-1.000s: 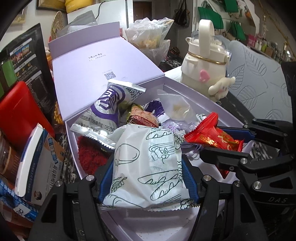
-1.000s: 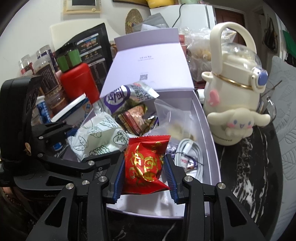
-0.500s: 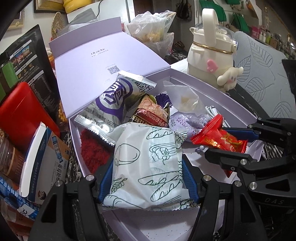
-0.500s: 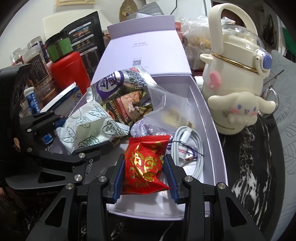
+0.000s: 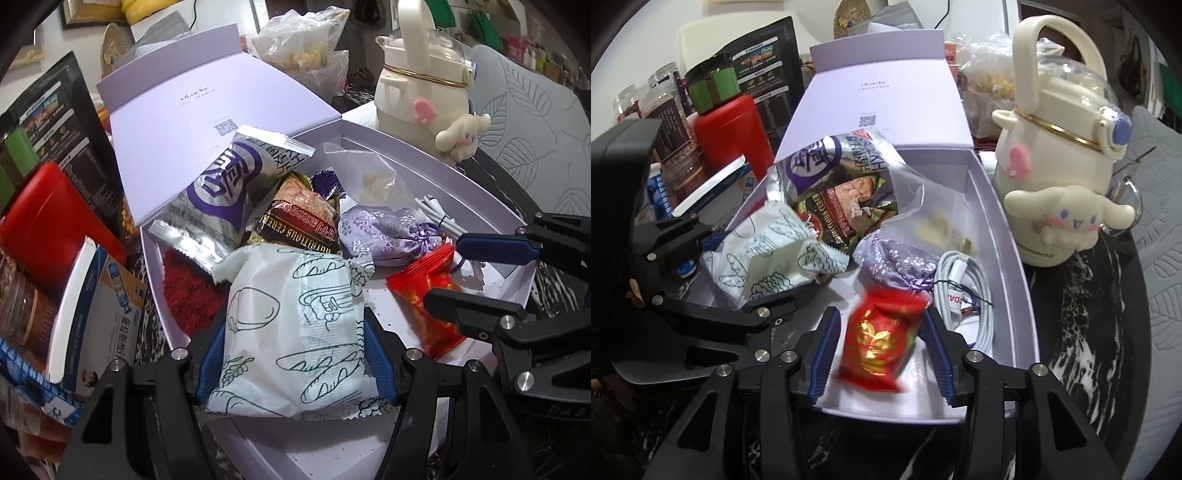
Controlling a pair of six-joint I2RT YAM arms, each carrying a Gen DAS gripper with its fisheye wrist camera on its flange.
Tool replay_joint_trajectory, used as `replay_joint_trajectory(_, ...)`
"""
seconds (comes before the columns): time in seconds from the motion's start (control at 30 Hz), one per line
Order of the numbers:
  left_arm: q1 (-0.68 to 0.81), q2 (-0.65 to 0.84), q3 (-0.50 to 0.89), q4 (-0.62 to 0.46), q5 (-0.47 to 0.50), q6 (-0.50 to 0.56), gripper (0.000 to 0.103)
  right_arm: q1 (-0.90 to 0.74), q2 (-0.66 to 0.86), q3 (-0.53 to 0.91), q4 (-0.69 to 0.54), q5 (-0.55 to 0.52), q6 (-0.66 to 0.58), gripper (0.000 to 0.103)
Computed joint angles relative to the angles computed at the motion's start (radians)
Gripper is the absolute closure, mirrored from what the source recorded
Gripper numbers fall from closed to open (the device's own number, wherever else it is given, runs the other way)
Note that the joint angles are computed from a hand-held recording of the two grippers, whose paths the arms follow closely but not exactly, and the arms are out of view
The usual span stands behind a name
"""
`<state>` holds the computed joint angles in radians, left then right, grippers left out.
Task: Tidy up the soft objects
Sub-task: 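Lower both bags into the box and open both tools, then withdraw both tools up and back from the lavender box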
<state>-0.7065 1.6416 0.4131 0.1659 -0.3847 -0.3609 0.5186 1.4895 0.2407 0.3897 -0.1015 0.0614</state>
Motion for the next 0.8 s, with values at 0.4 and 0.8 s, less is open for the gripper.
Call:
replay_joint_trajectory(0.4,-0.027,-0.014,0.028,-0.048,-0.008,-0.042,0.028,0.066,-0.158,-0.047,-0.070,0.152,0.054,0.049)
replay_joint_trajectory(0.8,-0.117,-0.164,0.015,-0.198,-0.110,-0.126,0.024,0.093,-0.305,-0.077,-0.192,0.208,0.126,0.049)
